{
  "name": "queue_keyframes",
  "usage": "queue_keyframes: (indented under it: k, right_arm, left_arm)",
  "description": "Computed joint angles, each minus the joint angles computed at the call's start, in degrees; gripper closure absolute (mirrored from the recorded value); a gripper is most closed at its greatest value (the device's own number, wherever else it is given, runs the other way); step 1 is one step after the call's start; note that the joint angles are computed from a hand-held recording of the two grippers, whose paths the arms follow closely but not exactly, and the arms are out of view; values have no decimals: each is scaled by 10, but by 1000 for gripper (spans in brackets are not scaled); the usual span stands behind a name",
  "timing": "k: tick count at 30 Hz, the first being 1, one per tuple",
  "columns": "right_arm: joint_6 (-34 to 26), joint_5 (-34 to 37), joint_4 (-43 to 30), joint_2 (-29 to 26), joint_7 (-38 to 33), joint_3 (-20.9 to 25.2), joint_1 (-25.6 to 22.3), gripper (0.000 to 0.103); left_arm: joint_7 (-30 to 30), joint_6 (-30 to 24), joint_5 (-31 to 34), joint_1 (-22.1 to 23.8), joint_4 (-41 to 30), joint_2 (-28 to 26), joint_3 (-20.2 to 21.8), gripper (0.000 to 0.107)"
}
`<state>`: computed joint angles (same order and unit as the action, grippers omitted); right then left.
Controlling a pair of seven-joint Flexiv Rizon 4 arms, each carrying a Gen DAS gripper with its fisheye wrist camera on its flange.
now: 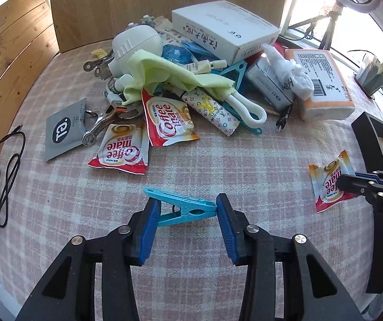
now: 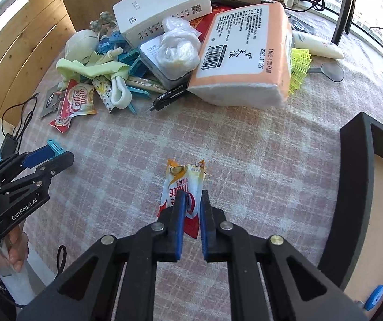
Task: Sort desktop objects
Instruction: 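Carry the coffee-mate sachet into the black tray and open the right tool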
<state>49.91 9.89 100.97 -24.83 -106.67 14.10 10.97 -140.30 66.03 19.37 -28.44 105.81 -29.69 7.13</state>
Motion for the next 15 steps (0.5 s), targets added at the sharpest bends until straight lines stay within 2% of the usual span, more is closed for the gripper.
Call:
queue_keyframes:
  k: [2,4,7,10,12,15]
  right_arm:
    - [-9,10,-4,6,-10,3,-10,96]
    - [-18,22,-10,10,-17,3,-18,97]
    - [-24,31,-14,14,-23,-2,-25,97]
    - [-34,40,-19,22,-34,-6,-34,97]
    - [-20,44,11,48,-40,-5,-44,97]
    - [-15,50,14,61,-28,-16,-39,97]
  left_arm:
    - [-20,0,16,-17,31,31,12,66]
    - [-28,2,25,-16,45,47,6,66]
    - [-12,-2,25,6,66,79,-8,66]
    - [-13,-1,28,10,67,87,-21,66]
    - [-9,-5,34,10,61,91,-28,66]
    - [1,-3,35,9,58,95,-42,66]
